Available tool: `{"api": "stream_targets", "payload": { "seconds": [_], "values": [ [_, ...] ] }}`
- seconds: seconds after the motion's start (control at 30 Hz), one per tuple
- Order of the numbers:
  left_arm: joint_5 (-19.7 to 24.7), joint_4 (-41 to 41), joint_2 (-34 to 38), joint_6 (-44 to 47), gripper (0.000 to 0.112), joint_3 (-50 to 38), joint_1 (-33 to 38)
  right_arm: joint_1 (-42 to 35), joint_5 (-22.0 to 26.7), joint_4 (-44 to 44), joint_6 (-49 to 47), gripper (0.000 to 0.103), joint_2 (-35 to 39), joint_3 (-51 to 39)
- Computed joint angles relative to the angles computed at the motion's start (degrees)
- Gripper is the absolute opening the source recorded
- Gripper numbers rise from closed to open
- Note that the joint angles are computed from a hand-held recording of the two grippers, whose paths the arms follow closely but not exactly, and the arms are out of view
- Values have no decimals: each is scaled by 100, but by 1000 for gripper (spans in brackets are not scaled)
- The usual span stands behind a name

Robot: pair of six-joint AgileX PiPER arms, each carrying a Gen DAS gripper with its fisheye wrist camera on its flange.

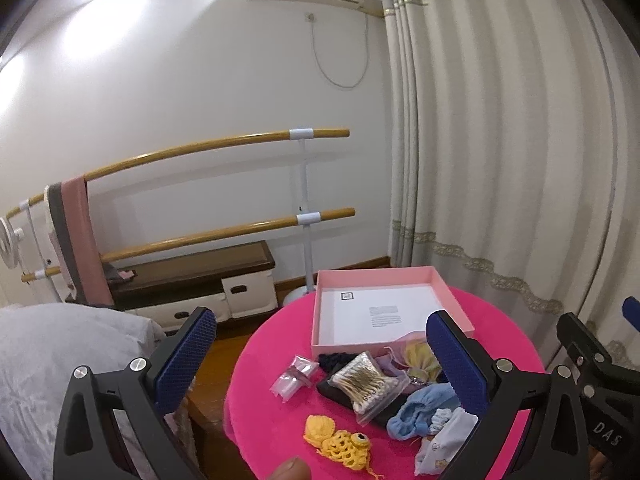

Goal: Organize soft objects
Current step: 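Move both grippers toward the yellow crocheted fish and printed baby bootie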

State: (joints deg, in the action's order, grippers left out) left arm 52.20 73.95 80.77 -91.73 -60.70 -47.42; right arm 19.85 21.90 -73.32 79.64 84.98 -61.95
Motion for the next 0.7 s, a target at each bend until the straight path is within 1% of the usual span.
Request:
{"api": "stream_targets", "payload": {
  "seconds": [0.03, 0.07, 0.37, 0.53, 0.7],
  "values": [
    [-216, -10, -77, 72, 103, 55, 227, 5, 18, 15, -12, 103, -4, -12],
    [-296, 15, -78, 60, 103, 80, 312, 22, 54, 4, -12, 103, 13, -43],
    [-404, 285, -12, -175, 103, 146, 502, 195, 194, -92, 56, 103, 147, -159],
    [-556, 206, 26, -136, 103, 147, 592, 151, 172, 174, -155, 103, 234, -191],
    [-718, 83, 247, 10, 103, 67, 752, 111, 43, 558, -560, 103, 410, -285]
  ]
}}
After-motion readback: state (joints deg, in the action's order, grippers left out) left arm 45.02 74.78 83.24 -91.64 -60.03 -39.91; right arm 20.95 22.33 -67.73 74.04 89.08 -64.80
